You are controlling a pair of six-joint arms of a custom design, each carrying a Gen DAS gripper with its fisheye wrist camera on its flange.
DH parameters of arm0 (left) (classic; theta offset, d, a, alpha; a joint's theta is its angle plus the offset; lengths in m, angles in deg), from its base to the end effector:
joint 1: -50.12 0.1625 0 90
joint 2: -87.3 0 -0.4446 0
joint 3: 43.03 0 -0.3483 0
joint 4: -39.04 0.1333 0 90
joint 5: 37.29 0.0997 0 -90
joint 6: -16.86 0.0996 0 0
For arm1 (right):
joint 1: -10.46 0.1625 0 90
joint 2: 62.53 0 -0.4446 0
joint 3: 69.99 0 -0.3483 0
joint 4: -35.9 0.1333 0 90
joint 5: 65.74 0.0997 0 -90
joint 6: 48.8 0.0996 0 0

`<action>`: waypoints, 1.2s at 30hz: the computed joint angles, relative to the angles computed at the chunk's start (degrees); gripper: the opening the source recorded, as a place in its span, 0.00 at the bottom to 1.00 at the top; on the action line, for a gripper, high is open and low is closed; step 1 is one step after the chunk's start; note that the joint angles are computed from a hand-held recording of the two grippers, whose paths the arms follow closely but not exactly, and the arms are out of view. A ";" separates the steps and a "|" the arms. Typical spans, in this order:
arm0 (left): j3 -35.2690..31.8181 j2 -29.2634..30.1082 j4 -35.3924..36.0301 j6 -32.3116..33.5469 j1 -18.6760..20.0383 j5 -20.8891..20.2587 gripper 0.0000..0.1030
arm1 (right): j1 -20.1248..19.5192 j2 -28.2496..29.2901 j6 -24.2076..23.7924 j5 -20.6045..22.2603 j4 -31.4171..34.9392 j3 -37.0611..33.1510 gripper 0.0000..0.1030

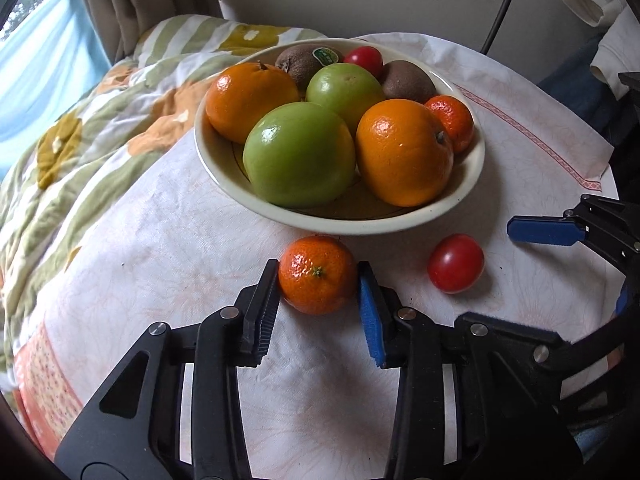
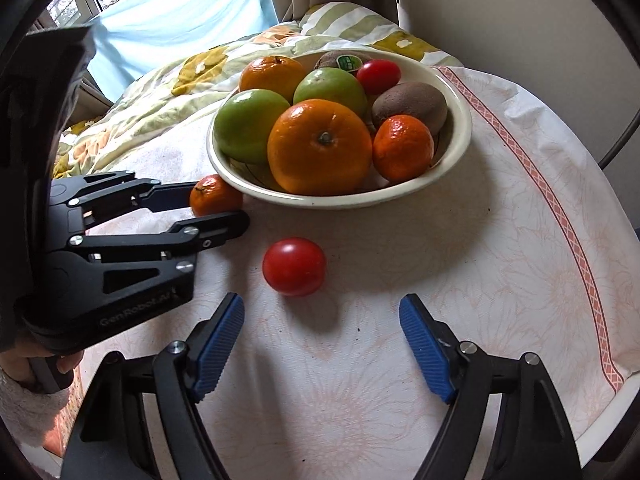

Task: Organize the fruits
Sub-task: 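Close the left gripper on the small mandarin while the right approaches the red tomato, then lift the mandarin with the left gripper while the right gripper grasps the tomato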

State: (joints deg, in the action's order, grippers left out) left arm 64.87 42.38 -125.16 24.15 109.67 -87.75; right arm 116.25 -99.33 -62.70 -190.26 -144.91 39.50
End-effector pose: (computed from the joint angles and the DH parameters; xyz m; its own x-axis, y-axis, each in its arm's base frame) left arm -0.1273 -0.6047 0.1102 -0.6586 0.3890 -0.6441 0.5854 0.8027 -0.1138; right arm 0.2318 -0.5371 0.0493 -0.7540 -0.2727 0.5975 -0.4530 0.8746 -0.1725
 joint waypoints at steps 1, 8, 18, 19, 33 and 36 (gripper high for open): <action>0.23 -0.06 -0.15 -0.15 -0.08 0.15 0.39 | -0.10 0.11 -0.17 0.09 0.20 -0.25 0.69; 1.09 -0.47 -0.93 -0.52 -0.18 1.15 0.39 | -0.33 0.79 -2.36 0.29 0.06 -1.27 0.64; 3.53 -2.70 -0.93 -3.37 -0.86 3.21 0.39 | -0.18 1.59 -4.98 1.53 1.32 -2.68 0.49; 3.83 -2.93 -0.91 -3.82 -0.87 3.38 0.39 | -0.10 1.68 -5.24 1.51 1.44 -2.76 0.47; 7.77 -6.35 -2.05 -7.01 -1.75 4.69 0.39 | 1.01 2.18 -6.25 1.09 0.91 -3.31 0.31; 8.59 -7.48 -1.38 -8.63 -2.53 5.18 0.39 | 1.87 1.45 -6.07 1.01 0.51 -2.63 0.31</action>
